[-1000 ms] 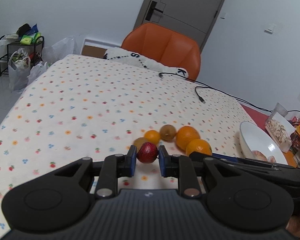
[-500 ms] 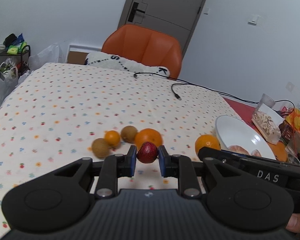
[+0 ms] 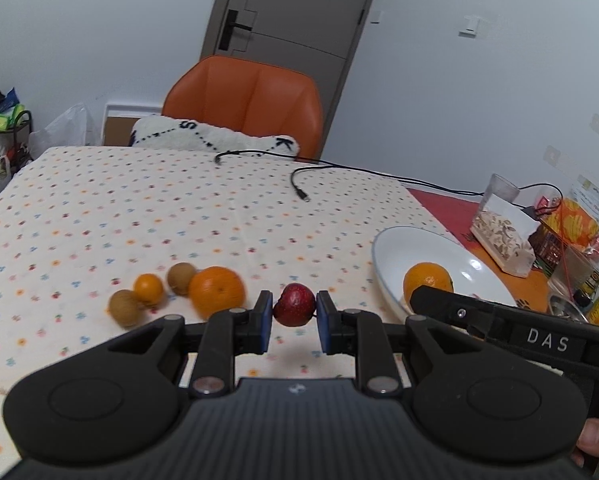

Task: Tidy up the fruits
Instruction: 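Carry the red plum and tangerine over the white plate and open both tools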

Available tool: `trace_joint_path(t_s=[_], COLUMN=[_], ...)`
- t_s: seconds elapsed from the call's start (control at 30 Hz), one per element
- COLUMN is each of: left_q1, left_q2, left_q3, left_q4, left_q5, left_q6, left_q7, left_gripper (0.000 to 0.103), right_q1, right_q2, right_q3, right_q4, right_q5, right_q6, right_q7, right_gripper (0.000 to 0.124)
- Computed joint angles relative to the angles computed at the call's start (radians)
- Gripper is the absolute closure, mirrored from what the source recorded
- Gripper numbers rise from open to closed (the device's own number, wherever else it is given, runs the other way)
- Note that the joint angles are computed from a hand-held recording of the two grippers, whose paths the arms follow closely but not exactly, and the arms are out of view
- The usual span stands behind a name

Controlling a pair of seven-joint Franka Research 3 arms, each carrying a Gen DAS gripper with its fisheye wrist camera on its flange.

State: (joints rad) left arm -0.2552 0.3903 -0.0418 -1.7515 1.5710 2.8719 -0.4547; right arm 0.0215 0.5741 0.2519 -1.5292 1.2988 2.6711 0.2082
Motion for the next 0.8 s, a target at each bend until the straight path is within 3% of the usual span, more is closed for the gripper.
trace_joint_path(t_s=[0.3, 0.8], left_q1=[-0.033, -0.102], left_q2=[0.061, 0.183], left_q3=[0.006, 0.066], left_q4=[0.087, 0.245], left_q5=[-0.071, -0.27], left_q6=[0.002, 0.033], left_q7=[0.108, 0.327], left_gripper=[0.082, 0.082], right_q1=[-0.036, -0.073], right_q2=[-0.006, 0.044], right_q3=[-0.013, -0.023], right_q4=[-0.001, 0.053], right_q5=[0.053, 0.054], right_q6=[0.004, 0.043], right_q7=[-0.019, 0.025], right_gripper=[0.089, 0.089])
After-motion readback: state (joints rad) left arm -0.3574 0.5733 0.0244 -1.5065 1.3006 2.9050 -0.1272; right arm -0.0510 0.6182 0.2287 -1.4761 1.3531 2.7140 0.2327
